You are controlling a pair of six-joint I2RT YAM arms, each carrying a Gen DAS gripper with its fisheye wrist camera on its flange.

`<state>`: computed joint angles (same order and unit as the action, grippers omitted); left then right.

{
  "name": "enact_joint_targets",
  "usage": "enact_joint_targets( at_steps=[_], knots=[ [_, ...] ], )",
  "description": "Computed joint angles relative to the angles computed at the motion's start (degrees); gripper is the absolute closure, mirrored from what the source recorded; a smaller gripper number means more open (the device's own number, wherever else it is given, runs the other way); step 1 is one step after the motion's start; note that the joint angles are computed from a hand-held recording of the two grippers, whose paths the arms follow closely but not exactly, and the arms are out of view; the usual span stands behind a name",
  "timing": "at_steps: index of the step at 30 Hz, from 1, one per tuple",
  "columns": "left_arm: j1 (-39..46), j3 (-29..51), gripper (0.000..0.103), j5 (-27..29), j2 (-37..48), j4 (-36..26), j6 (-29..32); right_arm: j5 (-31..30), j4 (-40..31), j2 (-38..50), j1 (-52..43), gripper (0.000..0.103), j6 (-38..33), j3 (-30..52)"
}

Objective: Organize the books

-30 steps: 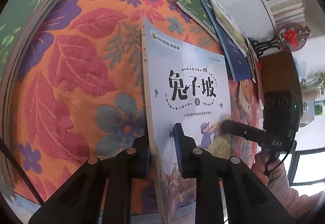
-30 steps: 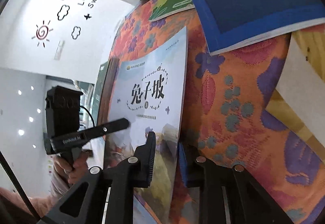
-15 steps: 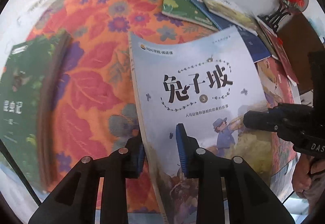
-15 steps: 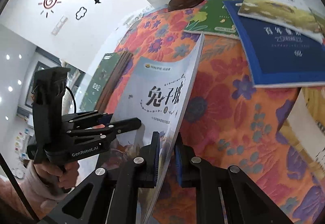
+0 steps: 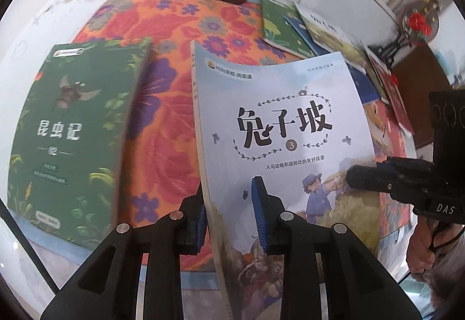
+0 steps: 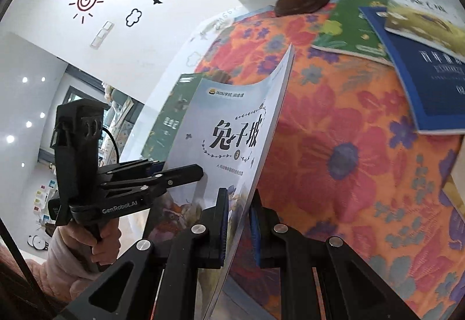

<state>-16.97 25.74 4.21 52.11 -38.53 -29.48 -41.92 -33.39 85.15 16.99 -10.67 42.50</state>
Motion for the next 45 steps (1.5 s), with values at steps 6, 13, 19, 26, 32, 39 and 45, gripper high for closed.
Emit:
enact_joint_targets(
  at_steps=[6,13,19,26,32,39,45],
  knots=[
    [6.9,0.6,0.078,0.7,-3.5,-4.2,5.5,1.7,2.3,-1.1,6.2,0.088,6.1,0.6],
    [19.4,1.9,0.078,4.6,-7.9,-10.6,16.5,2.0,6.7,0.2,12.5,0.088,14.3,2.2],
    [35.8,5.1,0.078,9.8,-6.1,-14.2,31.7,3.7,11.4,3.1,18.9,0.088,21.5,5.1],
    [51.8,9.3,0.078,14.3,1.5,-13.2,47.0,5.1,16.7,7.7,24.5,0.088,28.6,9.2],
    [59.4,10.4,0.078,15.9,10.4,-8.5,53.3,5.3,20.5,15.1,27.3,0.088,33.2,14.8],
    [64.1,12.7,0.078,18.2,15.7,-7.5,57.5,5.9,21.2,18.5,28.9,0.088,35.4,18.9],
    [63.4,11.8,0.078,18.2,14.4,-5.1,55.9,4.7,20.2,18.4,28.3,0.088,35.1,19.3]
  ],
)
